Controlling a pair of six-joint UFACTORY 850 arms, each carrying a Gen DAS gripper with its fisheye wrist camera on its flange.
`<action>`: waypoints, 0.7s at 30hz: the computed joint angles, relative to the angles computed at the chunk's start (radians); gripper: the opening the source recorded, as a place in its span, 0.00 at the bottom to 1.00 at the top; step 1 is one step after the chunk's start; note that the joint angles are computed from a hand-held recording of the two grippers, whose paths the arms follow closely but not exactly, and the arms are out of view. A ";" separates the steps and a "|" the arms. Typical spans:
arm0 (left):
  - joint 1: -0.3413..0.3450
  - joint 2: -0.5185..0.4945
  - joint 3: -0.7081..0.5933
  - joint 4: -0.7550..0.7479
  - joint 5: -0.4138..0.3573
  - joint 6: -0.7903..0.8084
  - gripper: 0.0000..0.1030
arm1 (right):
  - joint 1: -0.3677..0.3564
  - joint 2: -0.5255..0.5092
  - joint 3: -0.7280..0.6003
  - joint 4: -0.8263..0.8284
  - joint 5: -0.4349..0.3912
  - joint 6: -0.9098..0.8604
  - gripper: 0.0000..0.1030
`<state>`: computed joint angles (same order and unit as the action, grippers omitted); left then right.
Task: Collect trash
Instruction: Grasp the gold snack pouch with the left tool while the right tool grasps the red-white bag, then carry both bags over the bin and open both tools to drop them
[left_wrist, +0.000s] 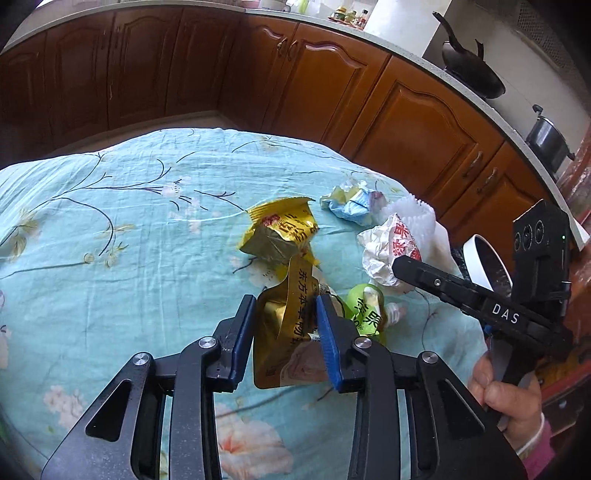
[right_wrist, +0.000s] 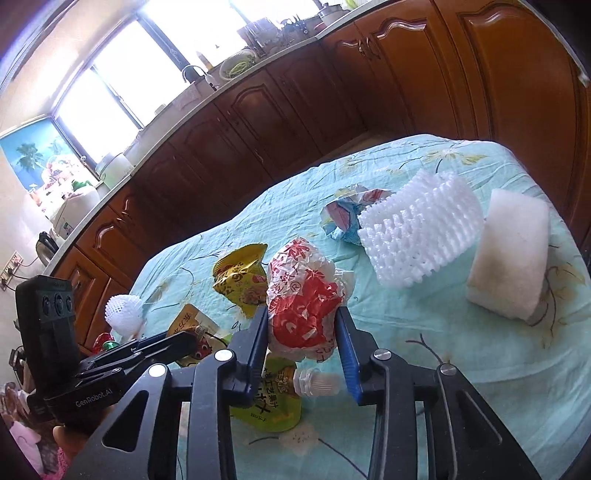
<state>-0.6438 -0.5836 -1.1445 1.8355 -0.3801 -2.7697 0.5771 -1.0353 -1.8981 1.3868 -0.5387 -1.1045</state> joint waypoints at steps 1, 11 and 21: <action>-0.014 0.005 0.002 -0.001 -0.008 -0.003 0.29 | -0.006 0.027 0.041 0.049 0.003 -0.051 0.35; -0.076 -0.018 -0.072 0.055 -0.006 -0.027 0.27 | -0.088 0.247 0.364 0.418 0.002 -0.438 0.35; -0.108 -0.118 -0.249 0.023 0.052 0.080 0.27 | -0.187 0.363 0.565 0.608 0.038 -0.613 0.35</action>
<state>-0.7514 -0.7014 -1.3934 1.8582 -0.3281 -2.6901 0.3899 -0.6725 -1.3327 1.9946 -0.5009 -1.7171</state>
